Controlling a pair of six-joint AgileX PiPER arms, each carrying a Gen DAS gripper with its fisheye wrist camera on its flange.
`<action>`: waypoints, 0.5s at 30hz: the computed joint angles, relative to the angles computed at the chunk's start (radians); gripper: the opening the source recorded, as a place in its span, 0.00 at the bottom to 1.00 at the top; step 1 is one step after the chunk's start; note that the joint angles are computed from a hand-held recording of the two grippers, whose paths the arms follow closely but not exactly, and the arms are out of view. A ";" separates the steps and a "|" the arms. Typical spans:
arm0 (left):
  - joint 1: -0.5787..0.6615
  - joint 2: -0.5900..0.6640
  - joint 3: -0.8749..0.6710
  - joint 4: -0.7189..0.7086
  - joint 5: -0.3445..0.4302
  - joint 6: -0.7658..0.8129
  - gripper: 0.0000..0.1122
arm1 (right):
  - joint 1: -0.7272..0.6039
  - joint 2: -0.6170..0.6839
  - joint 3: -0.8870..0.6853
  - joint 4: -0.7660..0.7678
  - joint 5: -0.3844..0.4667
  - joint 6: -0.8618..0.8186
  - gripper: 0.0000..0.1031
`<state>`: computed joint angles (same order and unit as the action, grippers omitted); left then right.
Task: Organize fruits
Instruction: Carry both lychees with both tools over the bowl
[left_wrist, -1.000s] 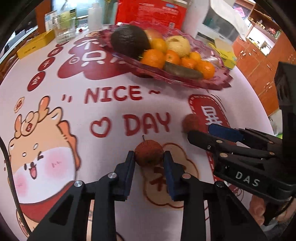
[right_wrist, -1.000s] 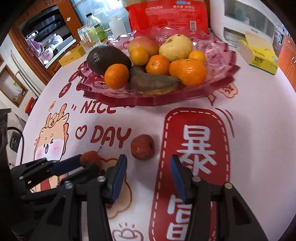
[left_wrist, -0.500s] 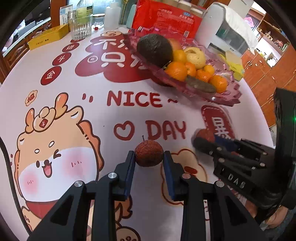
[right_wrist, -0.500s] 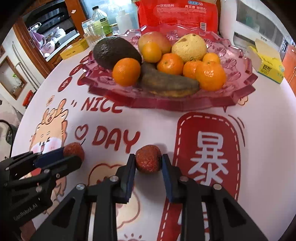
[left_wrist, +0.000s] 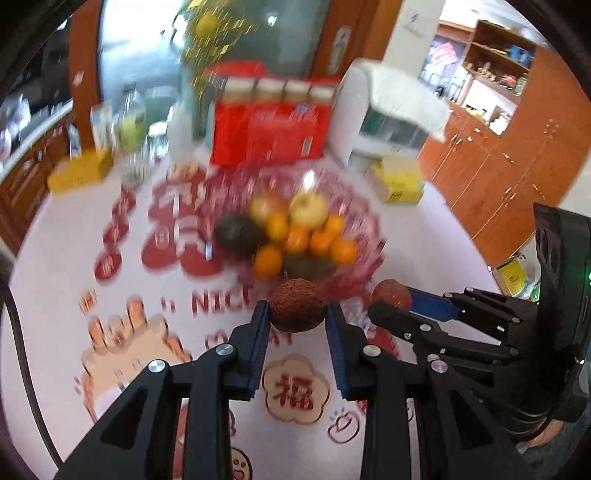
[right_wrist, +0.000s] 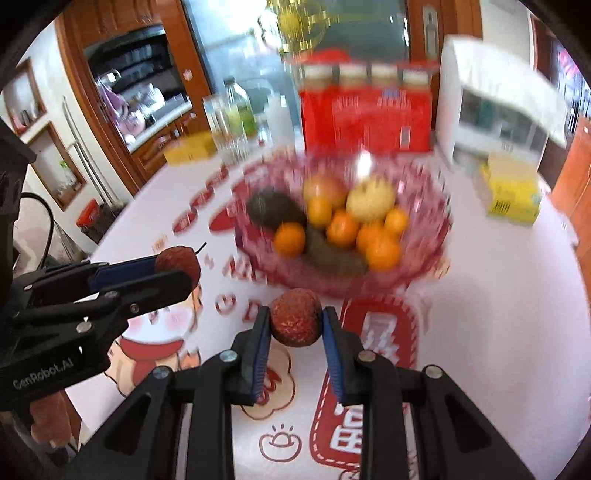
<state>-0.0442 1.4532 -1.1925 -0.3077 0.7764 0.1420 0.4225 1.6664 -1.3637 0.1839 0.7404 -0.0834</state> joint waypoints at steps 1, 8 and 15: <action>-0.005 0.004 -0.046 0.015 0.021 -0.009 0.26 | -0.008 -0.005 -0.042 -0.007 0.025 -0.003 0.27; -0.023 0.118 -0.451 0.104 0.177 -0.046 0.26 | -0.050 0.035 -0.384 -0.057 0.169 -0.014 0.27; -0.032 0.318 -0.808 0.176 0.276 -0.086 0.26 | -0.095 0.217 -0.755 -0.084 0.299 0.008 0.27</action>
<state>-0.0761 1.7716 -2.0002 -0.1315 1.0519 0.0561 0.3277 1.8832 -2.1188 0.0997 1.0389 -0.0757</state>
